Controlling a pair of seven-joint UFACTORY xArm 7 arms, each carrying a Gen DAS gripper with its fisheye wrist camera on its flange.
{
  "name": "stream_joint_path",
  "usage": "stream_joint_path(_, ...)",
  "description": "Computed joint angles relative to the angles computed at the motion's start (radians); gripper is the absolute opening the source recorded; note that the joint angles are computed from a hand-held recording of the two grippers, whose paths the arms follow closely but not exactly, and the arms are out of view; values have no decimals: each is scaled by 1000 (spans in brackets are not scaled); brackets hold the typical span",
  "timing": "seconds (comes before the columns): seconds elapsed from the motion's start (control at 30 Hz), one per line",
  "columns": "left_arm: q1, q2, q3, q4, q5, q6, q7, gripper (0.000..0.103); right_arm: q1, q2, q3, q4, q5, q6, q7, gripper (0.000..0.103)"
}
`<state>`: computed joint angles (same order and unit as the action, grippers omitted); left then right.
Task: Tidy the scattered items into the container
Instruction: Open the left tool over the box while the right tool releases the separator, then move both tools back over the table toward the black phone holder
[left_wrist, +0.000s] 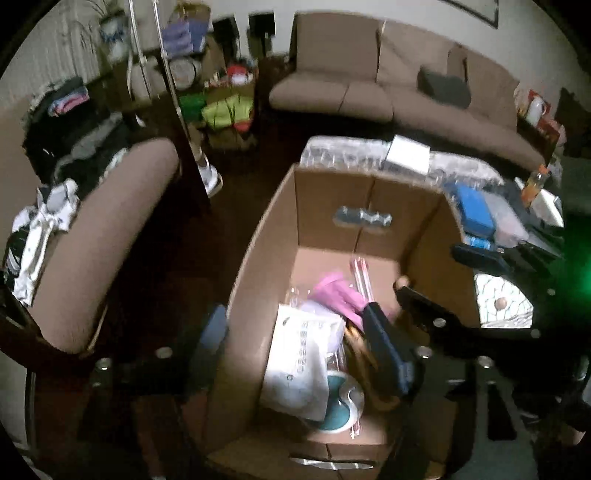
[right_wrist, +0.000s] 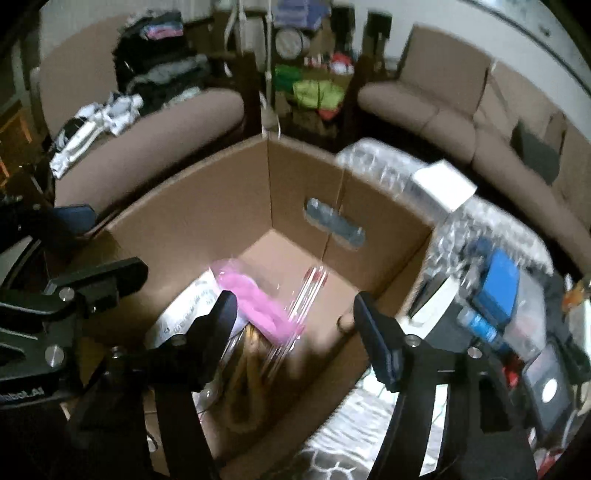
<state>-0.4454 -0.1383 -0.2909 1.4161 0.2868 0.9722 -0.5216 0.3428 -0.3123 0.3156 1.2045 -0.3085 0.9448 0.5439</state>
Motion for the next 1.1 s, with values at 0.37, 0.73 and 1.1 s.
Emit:
stream_joint_path(0.37,43,-217,-59,-227,-61,-106,-128,90,-13,-195,58,-74,-29,25,64,80)
stream_joint_path(0.73,155,-329,-231,-271,159,-188,-367,90,-69,-498,90,-197,62,38,109,81)
stream_joint_path(1.1,69,-140,-288,-146,252,-218,-391,90,-158,-810,43,-322,121,192,58,82)
